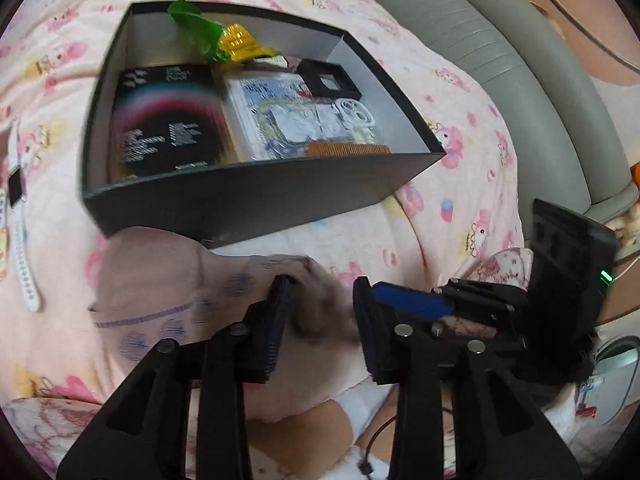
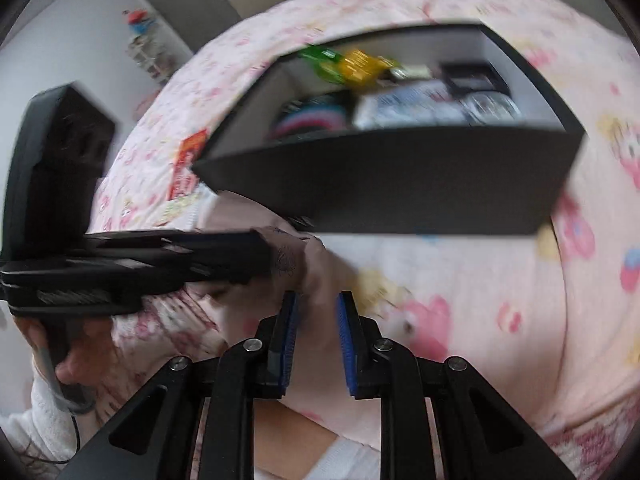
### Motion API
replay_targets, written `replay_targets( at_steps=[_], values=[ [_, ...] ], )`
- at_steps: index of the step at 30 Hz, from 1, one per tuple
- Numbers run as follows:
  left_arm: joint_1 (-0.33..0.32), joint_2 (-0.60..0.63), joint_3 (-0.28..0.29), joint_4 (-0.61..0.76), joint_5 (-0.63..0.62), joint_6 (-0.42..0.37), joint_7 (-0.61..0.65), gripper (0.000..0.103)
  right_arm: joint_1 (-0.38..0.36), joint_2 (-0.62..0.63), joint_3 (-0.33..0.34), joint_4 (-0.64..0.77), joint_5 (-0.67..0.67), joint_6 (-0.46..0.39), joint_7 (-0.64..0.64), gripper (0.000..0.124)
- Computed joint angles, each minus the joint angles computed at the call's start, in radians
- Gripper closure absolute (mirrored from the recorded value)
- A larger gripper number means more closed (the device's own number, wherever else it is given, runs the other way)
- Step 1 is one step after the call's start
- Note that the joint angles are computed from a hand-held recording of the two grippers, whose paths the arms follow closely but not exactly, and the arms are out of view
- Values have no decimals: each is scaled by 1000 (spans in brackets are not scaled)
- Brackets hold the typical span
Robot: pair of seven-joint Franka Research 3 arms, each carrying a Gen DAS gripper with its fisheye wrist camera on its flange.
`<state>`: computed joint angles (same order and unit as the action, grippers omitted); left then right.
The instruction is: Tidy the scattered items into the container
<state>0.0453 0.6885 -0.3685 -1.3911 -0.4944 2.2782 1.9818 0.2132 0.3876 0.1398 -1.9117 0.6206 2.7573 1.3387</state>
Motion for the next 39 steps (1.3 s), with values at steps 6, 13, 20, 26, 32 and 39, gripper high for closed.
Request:
replay_targets(
  at_steps=[6,13,20,26,32,39],
  values=[
    [-14,-24,69,-64,54,127,-100,59,-80,60,74,45,187,11,-143,63],
    [-25,71,106,23,158,84,-332,43,2,181,-23,163,2,-70,77,63],
    [27,87,15,21,171,55,-253,68,-89,154,99,103,134,44,-64,99],
    [81,6,-33,-113,32,165,-91,85,-116,99,155,33,331,232,-230,110],
    [100,-7,-21,-128,-50,148,-119,50,-144,85,160,24,420,234,-176,107],
    [23,32,55,-71,35,125,-275,43,-64,115,79,69,377,175,-113,58]
  ],
)
